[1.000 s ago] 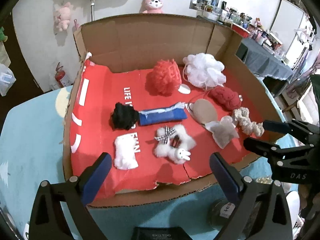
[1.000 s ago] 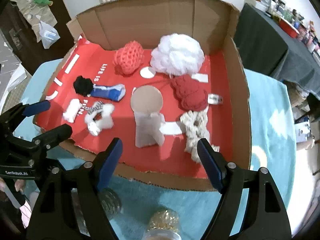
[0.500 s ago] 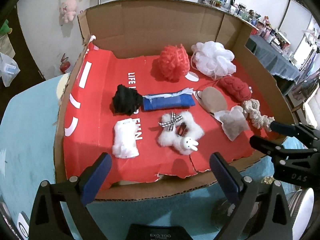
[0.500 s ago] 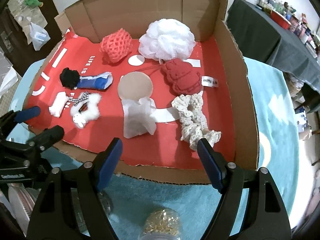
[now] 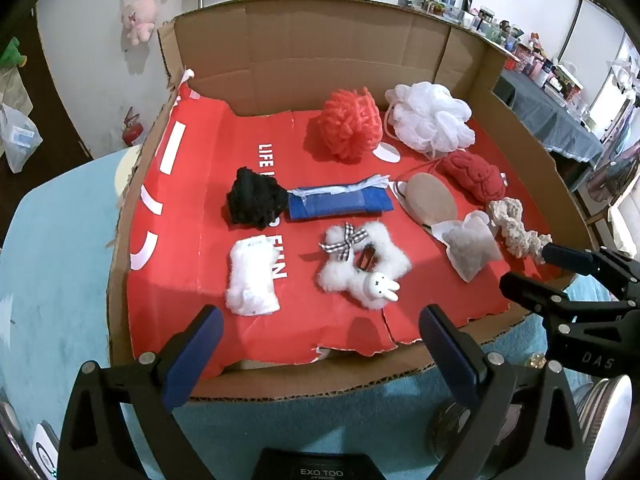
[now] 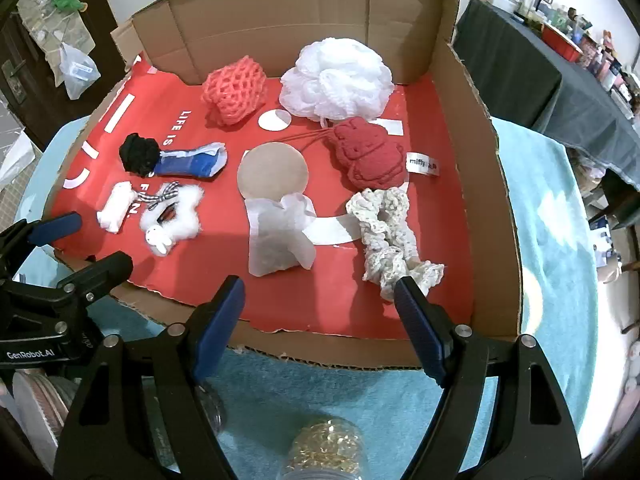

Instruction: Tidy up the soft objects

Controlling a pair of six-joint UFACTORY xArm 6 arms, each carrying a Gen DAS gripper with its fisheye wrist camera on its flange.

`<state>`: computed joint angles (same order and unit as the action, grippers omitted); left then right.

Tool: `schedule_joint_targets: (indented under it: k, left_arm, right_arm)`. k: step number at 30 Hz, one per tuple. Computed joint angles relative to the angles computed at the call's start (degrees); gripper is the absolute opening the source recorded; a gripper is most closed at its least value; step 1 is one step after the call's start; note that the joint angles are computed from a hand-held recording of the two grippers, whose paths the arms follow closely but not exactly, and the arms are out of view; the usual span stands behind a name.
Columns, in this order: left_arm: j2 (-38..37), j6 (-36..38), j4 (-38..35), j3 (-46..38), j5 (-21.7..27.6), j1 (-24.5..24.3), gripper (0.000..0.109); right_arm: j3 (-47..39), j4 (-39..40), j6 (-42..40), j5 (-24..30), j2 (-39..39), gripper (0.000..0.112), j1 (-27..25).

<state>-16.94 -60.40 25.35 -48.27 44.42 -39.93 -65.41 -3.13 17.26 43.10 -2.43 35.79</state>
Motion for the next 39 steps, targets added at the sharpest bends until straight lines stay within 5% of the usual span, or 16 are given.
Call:
schedule_joint_targets:
  k: [39]
  left_arm:
    - [-0.29,-0.79,-0.06,0.47,-0.09,0.19,0.1]
  right_arm:
    - [0.73,-2.76,1.55,-0.74,-0.62,0.077,0.44]
